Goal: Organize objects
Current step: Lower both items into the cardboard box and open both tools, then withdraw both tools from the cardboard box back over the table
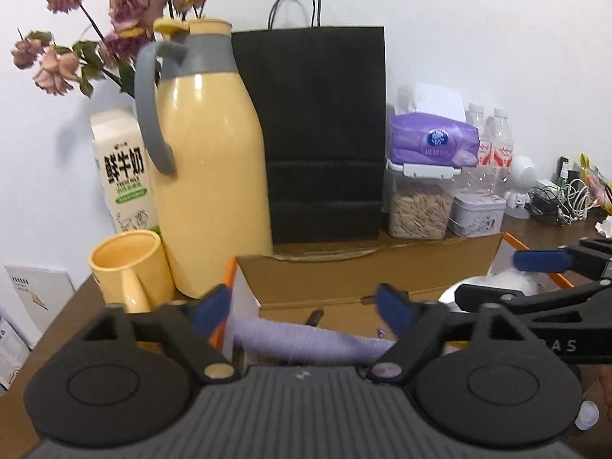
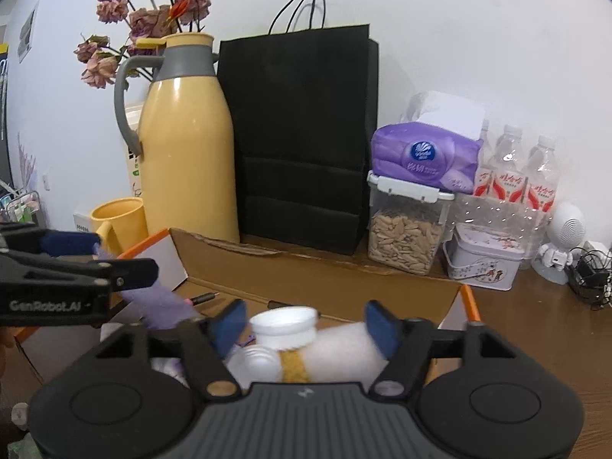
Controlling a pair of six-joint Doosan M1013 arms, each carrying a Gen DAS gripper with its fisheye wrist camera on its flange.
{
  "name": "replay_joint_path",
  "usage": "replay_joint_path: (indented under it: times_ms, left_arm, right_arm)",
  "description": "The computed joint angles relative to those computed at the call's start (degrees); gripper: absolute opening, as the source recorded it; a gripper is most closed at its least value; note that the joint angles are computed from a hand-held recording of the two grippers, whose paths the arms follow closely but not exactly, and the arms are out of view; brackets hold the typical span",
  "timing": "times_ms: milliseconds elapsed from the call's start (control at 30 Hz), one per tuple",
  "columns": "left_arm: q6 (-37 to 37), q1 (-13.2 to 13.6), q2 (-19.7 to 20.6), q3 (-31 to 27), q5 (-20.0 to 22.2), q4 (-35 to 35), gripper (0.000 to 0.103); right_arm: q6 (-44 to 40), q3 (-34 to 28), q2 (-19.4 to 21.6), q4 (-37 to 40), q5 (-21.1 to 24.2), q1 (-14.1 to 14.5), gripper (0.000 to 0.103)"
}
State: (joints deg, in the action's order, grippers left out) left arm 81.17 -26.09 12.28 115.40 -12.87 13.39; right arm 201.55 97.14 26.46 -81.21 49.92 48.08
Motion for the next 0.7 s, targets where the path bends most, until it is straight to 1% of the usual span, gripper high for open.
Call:
replay_joint_path:
  times_ms: [33,67,100,167,300,400,500,633,700]
  left_arm:
    - [0.6,0.0,-0.1,0.2,-0.5,-0.7,0.099]
    - [1.7,0.0,-0.2,0.3,-0.8,-1.9,0.103]
    - [2.7,-0.1,-0.3,0.3,-1.0,-2.8,0.103]
    - [2.4,-0.2,-0.4,0.4,-1.1,-2.4,0.103]
    - [4.9,-0.3,-1.2,1.0,-1.5,-4.9,0.103]
    - [4.6,-0.1,-2.0,1.9,-2.3,-5.0,0.103]
    - [0.6,0.4,-3.1,3.0,-3.1,-1.1,0.103]
    - [-1.6,0.8,-4.8,4.7,-3.8,1.4,0.103]
    - [-4.8,1.4,-5.7,5.5,-4.1,4.5,0.103]
  right_arm:
    - [0.3,0.1,-0.1,-0.2,0.5,0.1,0.08]
    - [0.4,0.1,-0.2,-0.3,0.8,0.2,0.085]
    - [0.6,0.2,-0.3,-0.3,1.0,0.2,0.089]
    - [0.6,0.2,-0.4,-0.1,1.6,0.3,0.094]
    - [-0.3,-0.1,-0.3,1.0,3.4,0.7,0.103]
    - [-0.1,0.2,-0.7,1.1,4.0,1.1,0.103]
    - [0.6,0.7,-1.1,1.4,5.1,1.8,0.103]
    - [1.5,1.8,-2.0,1.6,6.5,3.0,0.103]
    - [1.5,2.4,-2.6,1.9,7.2,3.8,0.103]
